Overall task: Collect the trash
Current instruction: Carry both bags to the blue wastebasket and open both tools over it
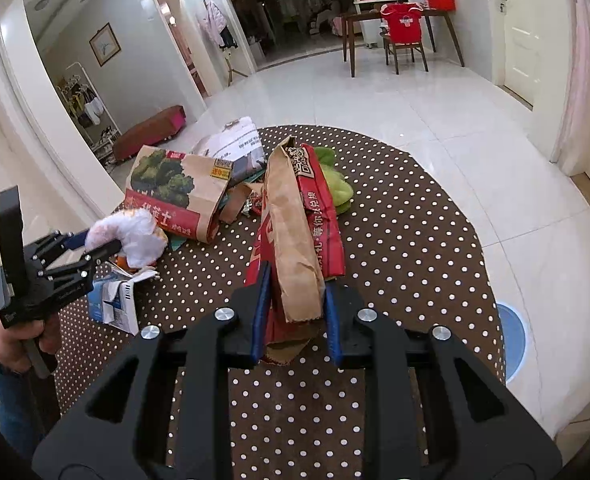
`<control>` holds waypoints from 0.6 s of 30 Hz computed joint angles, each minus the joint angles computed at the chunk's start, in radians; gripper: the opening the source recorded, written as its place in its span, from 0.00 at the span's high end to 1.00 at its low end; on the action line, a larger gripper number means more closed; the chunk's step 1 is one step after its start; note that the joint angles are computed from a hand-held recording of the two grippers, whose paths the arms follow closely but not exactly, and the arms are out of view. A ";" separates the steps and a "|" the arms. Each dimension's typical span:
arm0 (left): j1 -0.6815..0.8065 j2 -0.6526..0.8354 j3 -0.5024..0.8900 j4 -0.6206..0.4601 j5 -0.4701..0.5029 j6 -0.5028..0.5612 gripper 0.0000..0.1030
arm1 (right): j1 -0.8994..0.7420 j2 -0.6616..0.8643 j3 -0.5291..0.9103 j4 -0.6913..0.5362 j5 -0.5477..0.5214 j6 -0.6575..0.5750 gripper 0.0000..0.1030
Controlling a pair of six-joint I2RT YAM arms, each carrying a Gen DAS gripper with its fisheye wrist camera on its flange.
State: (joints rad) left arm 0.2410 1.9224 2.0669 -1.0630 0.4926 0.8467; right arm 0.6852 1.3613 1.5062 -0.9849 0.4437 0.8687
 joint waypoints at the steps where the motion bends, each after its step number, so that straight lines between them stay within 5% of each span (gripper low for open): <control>1: 0.003 -0.015 -0.023 0.008 0.009 0.000 0.62 | 0.003 -0.008 -0.003 -0.001 0.004 0.002 0.77; 11: 0.040 -0.173 -0.071 -0.027 0.155 -0.141 0.63 | 0.040 -0.171 -0.056 -0.024 0.082 0.018 0.77; 18: -0.227 -0.293 -0.149 -0.023 0.131 -0.362 0.63 | -0.050 -0.392 -0.154 -0.102 0.129 0.050 0.77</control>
